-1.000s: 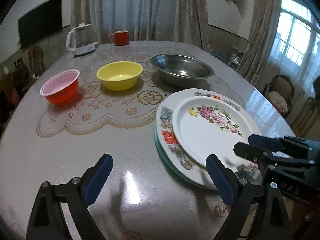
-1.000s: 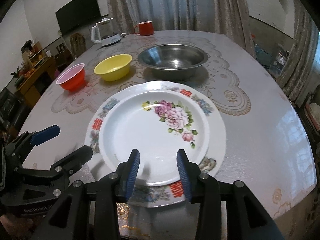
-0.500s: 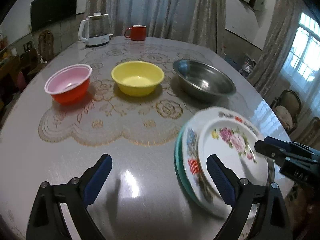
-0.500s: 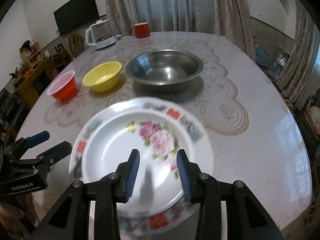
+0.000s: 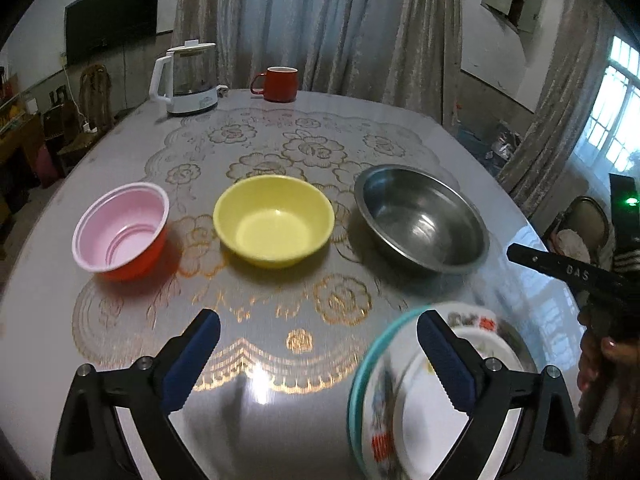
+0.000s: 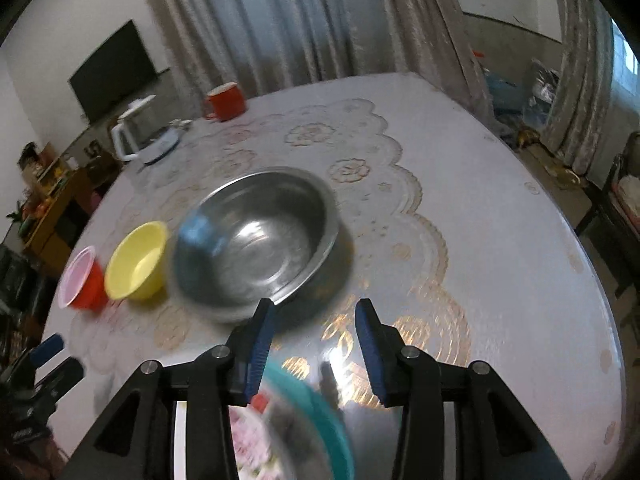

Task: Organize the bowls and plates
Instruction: 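Move both grippers to the stainless steel bowl and grasp its rim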

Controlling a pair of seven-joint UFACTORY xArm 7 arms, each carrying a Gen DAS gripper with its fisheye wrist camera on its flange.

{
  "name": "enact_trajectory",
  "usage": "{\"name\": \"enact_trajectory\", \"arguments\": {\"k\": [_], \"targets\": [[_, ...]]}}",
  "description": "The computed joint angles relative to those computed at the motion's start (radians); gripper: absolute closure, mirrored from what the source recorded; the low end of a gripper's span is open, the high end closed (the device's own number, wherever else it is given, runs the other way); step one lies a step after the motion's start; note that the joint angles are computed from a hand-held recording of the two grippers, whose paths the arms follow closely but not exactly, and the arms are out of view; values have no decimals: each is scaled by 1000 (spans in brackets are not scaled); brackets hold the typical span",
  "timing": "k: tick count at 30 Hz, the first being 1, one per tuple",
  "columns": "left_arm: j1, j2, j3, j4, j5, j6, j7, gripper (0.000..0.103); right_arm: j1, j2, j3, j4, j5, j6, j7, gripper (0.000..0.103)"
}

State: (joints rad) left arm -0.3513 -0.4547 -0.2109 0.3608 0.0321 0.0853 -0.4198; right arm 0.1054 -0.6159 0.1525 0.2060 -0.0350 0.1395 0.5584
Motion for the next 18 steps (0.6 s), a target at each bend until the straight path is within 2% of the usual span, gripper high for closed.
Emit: {"name": "enact_trajectory", "arguments": {"k": [3,5,7,9,11,12,15,17,18], "targets": [[10,72,-1,52,5,0,4,3,-2,102,-48,50,12,-37,-26,62],[-26,126,38,92,-18,1,34,3,22,170,-103,84,41,-66,-57,61],[-32,165,45,126,-30,2,47,3,60,225,-157,111,77,-101,-93,62],[-64,201,74,153,-64,-13,82,3,182,268,-283,132,142,-142,-174,62],[-58,231,67,180,-70,-21,94,3,367,301,-461,157,233,-163,-279,62],[-53,252,61,201,-67,-12,99,3,414,315,-501,171,274,-158,-318,62],[-88,296,82,245,-119,-6,163,3,429,355,-506,195,301,-145,-348,62],[-112,325,94,273,-173,2,218,3,408,379,-478,204,310,-145,-368,69],[-120,337,97,284,-203,4,246,3,430,386,-495,205,332,-151,-394,71]]}}
